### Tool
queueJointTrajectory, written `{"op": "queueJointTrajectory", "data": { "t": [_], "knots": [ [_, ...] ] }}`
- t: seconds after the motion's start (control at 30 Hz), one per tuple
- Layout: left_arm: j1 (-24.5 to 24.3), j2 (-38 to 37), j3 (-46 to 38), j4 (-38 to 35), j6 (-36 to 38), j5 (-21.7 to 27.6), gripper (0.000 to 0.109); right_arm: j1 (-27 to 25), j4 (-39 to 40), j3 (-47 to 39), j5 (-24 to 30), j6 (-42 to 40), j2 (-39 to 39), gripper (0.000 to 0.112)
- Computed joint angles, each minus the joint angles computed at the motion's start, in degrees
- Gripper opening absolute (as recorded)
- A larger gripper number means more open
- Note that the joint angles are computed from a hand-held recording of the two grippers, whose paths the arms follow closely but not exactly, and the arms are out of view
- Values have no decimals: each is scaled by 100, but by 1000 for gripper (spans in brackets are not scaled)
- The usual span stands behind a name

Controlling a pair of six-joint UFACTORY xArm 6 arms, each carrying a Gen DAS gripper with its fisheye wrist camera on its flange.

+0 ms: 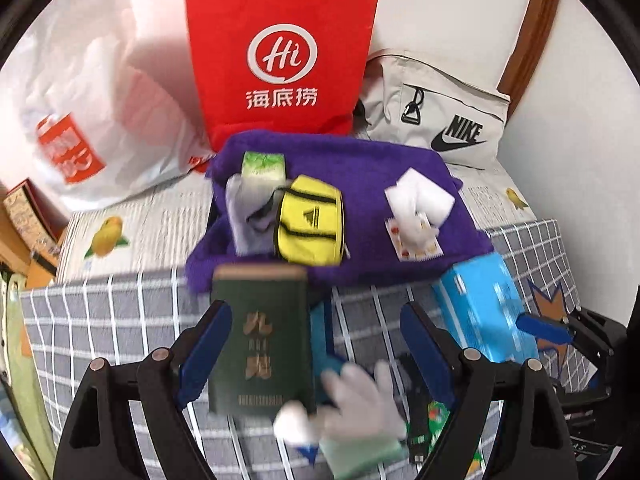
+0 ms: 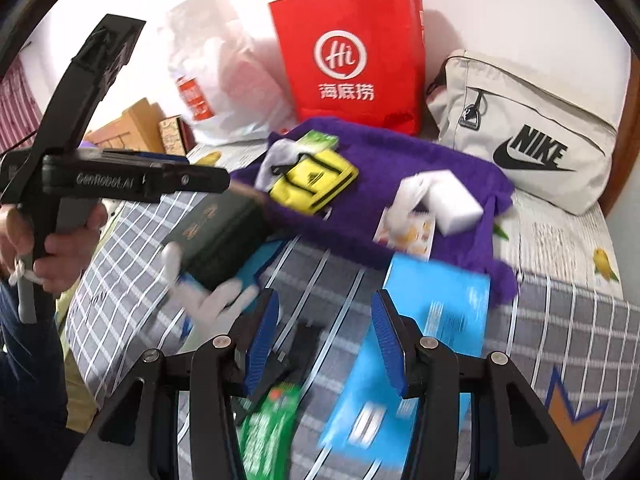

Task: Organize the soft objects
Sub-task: 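Move both grippers back toward the remaining items on the bed, then move the right gripper to the green fruit-snack packet while the left gripper reaches the black watch strap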

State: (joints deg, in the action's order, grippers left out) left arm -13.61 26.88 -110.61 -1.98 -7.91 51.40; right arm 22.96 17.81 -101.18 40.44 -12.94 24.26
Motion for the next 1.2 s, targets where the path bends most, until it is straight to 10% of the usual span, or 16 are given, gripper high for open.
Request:
{"op": "queueJointTrajectory", "data": {
  "t": [0.57, 1.2],
  "knots": [
    [-67, -2420, 4080, -313, -430, -1580, 85, 632, -473, 3198, -1020, 409, -1554, 51],
    [-285, -2528, 4722, -1120, -19, -2197, 85, 738, -1552, 3828, -1792, 1137, -1845, 36]
  ]
}}
